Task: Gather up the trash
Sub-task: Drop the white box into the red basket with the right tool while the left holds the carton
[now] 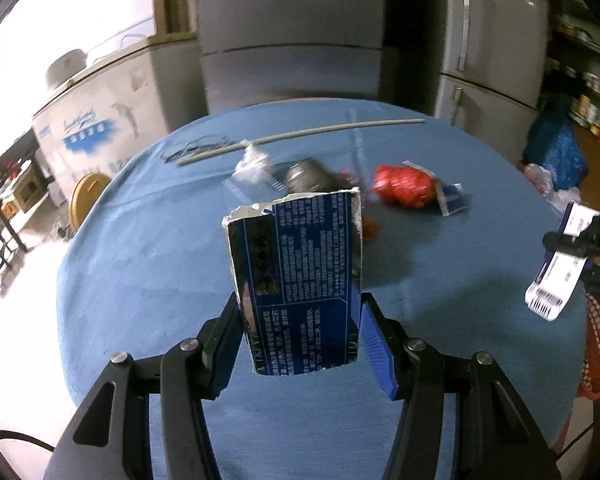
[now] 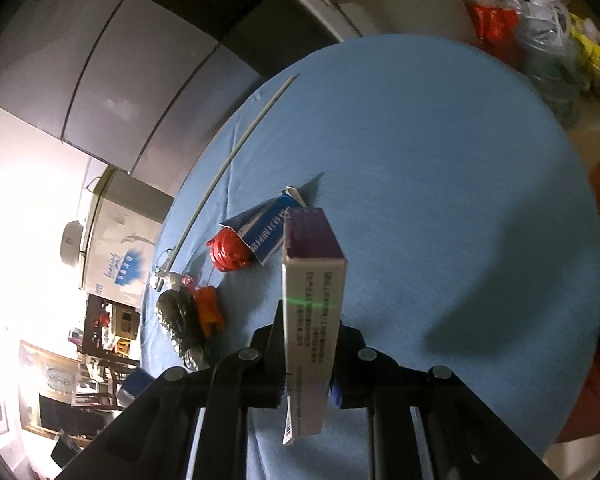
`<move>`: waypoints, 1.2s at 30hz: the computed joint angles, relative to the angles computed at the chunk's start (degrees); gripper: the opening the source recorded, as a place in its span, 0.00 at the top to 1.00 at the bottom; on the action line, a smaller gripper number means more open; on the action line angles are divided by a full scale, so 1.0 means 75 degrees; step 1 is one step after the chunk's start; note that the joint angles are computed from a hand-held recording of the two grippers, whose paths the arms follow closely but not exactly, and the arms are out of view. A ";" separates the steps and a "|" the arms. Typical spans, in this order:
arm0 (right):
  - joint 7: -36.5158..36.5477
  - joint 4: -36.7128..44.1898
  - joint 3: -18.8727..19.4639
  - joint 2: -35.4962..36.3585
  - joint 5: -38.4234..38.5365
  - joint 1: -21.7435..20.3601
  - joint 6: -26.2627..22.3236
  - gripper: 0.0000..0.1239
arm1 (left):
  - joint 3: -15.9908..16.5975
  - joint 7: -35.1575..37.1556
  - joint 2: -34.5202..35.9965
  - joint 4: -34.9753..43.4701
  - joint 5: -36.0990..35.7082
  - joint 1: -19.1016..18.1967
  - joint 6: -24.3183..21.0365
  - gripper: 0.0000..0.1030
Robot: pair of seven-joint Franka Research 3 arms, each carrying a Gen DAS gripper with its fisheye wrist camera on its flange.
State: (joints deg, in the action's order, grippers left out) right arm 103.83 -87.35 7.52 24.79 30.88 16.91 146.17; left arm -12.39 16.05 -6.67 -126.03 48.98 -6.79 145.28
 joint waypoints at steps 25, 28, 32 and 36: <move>-0.1009 -0.3733 -0.0610 -0.2931 0.1559 -0.0660 0.1554 0.86 | 0.0082 0.2310 0.2257 0.3196 -0.1070 -0.1269 -0.0461 0.44; -0.0814 -0.3962 -0.0727 -0.3119 0.1361 -0.0740 0.1710 0.86 | 0.0108 0.2574 0.2542 0.3633 -0.1193 -0.1430 -0.0523 0.44; -0.0402 -0.4294 -0.0860 -0.3367 0.0887 -0.0866 0.1881 0.86 | 0.0146 0.2869 0.2884 0.4126 -0.1386 -0.1625 -0.0575 0.44; 0.0002 -0.4556 -0.0962 -0.3544 0.0353 -0.1012 0.1994 0.86 | 0.0189 0.3208 0.3280 0.4653 -0.1618 -0.1798 -0.0646 0.44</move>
State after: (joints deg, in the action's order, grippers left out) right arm 103.84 -121.51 0.30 -1.79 33.53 9.32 161.13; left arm -10.97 40.12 17.93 -91.13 36.85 -20.28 140.44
